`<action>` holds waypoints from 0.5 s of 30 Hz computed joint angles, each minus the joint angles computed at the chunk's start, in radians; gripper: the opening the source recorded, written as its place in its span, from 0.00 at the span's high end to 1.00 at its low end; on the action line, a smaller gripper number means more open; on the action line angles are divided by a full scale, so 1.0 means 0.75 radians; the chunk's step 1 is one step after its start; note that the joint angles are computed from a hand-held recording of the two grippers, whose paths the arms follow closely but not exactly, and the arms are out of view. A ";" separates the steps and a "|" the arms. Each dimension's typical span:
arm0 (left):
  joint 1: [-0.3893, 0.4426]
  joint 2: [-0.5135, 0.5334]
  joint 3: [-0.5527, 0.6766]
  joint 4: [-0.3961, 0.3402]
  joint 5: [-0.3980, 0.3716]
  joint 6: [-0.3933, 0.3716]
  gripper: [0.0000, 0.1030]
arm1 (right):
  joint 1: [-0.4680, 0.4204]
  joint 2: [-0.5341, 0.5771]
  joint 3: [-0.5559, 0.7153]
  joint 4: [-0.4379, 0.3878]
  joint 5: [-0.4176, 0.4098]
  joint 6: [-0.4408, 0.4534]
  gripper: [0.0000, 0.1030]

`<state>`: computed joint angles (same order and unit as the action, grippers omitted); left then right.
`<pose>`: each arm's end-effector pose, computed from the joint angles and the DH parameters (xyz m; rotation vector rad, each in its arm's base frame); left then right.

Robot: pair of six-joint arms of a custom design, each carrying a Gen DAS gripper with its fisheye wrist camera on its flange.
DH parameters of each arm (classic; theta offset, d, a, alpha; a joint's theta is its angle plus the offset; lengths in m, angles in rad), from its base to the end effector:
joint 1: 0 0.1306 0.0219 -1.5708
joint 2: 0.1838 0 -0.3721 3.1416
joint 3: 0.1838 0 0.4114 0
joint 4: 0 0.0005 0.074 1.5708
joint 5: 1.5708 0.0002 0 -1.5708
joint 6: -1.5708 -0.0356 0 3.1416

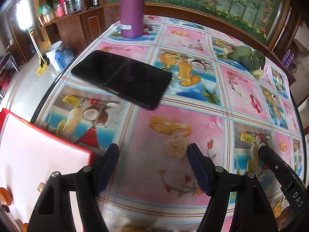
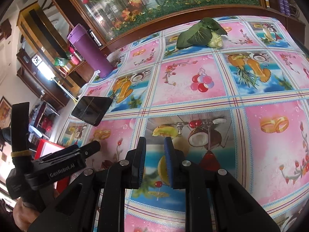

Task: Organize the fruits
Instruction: 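Close the right gripper on a red date on the tablecloth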

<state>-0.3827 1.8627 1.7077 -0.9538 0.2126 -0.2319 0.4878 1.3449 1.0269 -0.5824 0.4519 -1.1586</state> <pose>0.5973 -0.2491 0.3004 0.8742 2.5324 -0.3324 0.4163 0.2027 0.2905 0.9544 2.1643 0.2338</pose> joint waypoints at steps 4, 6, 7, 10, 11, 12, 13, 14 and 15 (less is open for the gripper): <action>0.015 0.002 0.020 -0.027 0.036 -0.002 0.27 | 0.002 0.003 -0.001 0.056 -0.052 0.059 0.82; 0.020 -0.012 0.015 -0.014 0.053 -0.001 0.27 | 0.003 0.017 0.005 0.105 -0.125 0.124 0.81; 0.024 -0.013 0.023 -0.021 0.065 -0.002 0.27 | 0.007 0.031 0.018 0.109 -0.146 0.155 0.81; 0.036 -0.013 0.042 -0.037 0.094 -0.007 0.27 | 0.029 0.079 0.065 0.100 -0.173 0.230 0.69; 0.039 -0.013 0.047 -0.038 0.097 -0.009 0.27 | 0.034 0.091 0.075 0.105 -0.182 0.248 0.69; 0.044 -0.016 0.048 -0.036 0.099 -0.012 0.27 | 0.039 0.104 0.087 0.104 -0.187 0.264 0.69; 0.048 -0.018 0.050 -0.034 0.099 -0.014 0.27 | 0.045 0.121 0.105 0.087 -0.176 0.276 0.69; 0.052 -0.021 0.050 -0.030 0.097 -0.018 0.27 | 0.051 0.139 0.124 0.063 -0.161 0.282 0.69; 0.055 -0.024 0.047 -0.022 0.092 -0.025 0.27 | 0.056 0.158 0.143 0.044 -0.159 0.294 0.69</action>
